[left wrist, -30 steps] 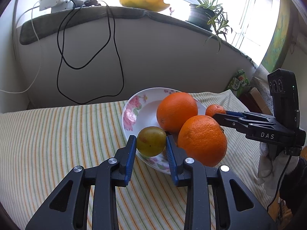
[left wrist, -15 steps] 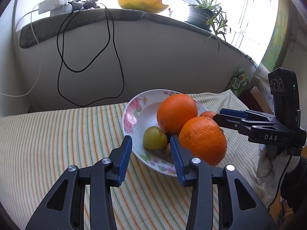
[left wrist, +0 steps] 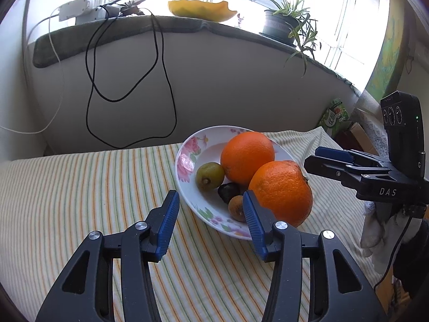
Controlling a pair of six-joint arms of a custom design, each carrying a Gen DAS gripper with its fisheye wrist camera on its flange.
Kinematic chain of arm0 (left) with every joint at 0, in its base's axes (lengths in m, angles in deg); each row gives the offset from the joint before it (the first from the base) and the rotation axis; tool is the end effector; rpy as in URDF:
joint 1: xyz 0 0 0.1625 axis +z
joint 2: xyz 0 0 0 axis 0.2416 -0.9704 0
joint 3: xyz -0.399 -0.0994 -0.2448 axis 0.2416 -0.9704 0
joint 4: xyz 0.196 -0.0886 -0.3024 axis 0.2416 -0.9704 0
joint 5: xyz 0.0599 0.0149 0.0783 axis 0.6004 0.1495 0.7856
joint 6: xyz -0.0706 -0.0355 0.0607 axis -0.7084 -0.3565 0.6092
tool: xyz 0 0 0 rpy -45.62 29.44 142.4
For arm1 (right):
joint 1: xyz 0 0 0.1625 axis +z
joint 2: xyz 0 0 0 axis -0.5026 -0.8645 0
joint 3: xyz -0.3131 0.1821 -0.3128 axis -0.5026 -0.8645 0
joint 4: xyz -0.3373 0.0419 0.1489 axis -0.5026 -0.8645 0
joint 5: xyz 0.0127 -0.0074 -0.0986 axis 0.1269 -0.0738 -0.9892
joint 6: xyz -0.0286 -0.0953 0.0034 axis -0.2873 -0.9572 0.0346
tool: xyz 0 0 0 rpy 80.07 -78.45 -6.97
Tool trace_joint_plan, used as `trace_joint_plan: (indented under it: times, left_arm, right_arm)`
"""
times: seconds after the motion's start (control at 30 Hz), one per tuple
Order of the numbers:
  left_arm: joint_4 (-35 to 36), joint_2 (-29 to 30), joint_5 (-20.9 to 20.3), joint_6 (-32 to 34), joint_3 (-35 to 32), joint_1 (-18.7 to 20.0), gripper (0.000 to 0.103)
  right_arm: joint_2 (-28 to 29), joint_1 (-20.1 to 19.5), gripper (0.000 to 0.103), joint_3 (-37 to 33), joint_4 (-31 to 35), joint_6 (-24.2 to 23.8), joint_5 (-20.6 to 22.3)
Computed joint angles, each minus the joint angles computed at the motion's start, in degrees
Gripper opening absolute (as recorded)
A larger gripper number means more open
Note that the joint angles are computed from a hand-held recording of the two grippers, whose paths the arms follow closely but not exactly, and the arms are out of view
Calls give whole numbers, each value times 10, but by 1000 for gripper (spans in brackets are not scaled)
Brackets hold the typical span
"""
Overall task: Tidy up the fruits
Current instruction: 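Withdraw both grippers and move them toward the brown kiwi and small tangerine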
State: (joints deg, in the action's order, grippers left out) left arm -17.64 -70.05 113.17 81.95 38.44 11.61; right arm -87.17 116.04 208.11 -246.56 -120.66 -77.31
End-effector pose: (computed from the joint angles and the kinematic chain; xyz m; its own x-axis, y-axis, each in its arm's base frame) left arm -0.1618 -0.3178 0.0693 -0.8348 -0.0249 -0.5501 0.3956 0.6678 -0.6305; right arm 0.1002 -0.4398 0.1210 -0.6867 -0.6315 0.3602 -0.7253 0.6283 -0.2812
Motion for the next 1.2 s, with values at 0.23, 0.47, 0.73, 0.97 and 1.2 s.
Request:
trace_joint_plan:
  times: [0.23,0.47,0.73,0.97,1.2]
  left_arm:
    - [29,12,-12,-39,4,-26,67]
    - [65,31,-17,-100,13,-52,75]
    - [106,49,-13,-170,28,-82,75]
    - [147,68,-7,-260,51,-112,75]
    - [180,83,5,-332,74,-138,75]
  right_arm:
    - [-5,6,86,14,-22,-4,-1]
    - [-7,13,86,28,-37,-6,-5]
    - [-8,22,86,48,-61,-11,-6]
    - [-4,29,86,69,-80,-16,-6]
    - [9,39,87,88,-106,-27,-10]
